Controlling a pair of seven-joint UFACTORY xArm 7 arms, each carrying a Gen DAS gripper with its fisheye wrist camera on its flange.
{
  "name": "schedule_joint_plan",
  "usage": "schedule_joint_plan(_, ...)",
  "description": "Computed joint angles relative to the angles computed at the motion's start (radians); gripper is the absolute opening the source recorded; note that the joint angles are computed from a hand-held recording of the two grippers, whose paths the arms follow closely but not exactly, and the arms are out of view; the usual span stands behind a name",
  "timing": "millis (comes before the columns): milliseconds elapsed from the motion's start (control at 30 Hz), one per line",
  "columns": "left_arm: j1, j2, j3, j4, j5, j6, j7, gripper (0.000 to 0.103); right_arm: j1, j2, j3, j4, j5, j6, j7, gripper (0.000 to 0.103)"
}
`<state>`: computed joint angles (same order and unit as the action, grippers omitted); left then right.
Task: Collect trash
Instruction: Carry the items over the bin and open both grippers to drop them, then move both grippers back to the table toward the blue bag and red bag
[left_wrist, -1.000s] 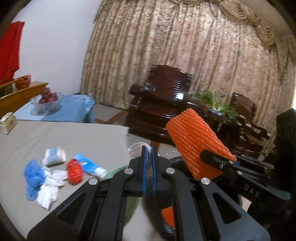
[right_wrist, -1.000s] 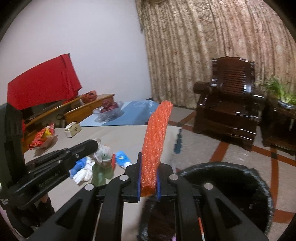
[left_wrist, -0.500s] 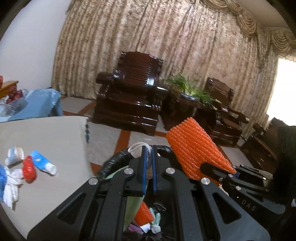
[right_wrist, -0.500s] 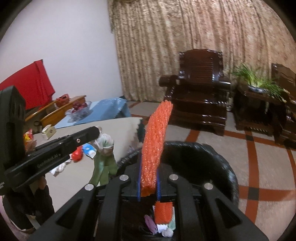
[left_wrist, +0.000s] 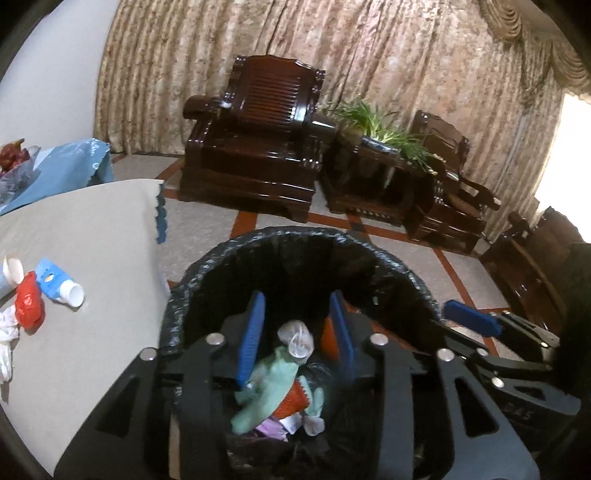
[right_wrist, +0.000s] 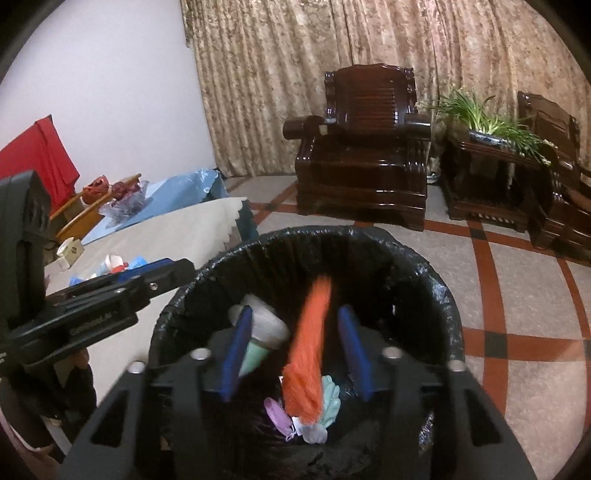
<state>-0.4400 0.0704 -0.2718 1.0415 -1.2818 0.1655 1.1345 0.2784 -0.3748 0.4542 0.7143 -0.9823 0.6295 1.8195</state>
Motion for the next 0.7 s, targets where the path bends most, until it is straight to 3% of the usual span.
schedule_joint_plan(133, 0.007, -0.017, 0.005, -0.013, -0.049, -0.050, 0.049, 0.066, 0.003, 0.001, 0.014, 0.011, 0.001, 0.053, 0.011, 0.096)
schedule_joint_plan(167, 0.008, -0.026, 0.009, -0.018, -0.056, -0.068, 0.053, 0.073, 0.005, 0.004, 0.016, 0.016, 0.000, 0.064, 0.014, 0.097)
schedule_joint_plan(267, 0.013, -0.047, 0.026, -0.033, -0.097, -0.093, 0.097, 0.080, 0.012, 0.017, 0.010, 0.031, -0.005, 0.066, 0.014, 0.097)
schedule_joint_plan(433, 0.027, -0.093, 0.064, -0.068, -0.119, -0.127, 0.118, 0.086, 0.026, 0.066, 0.007, 0.079, -0.044, 0.073, 0.019, 0.097)
schedule_joint_plan(700, 0.052, -0.142, 0.130, -0.122, -0.129, -0.169, 0.129, 0.087, 0.088, 0.237, -0.044, 0.244, -0.184, 0.058, 0.025, 0.097)
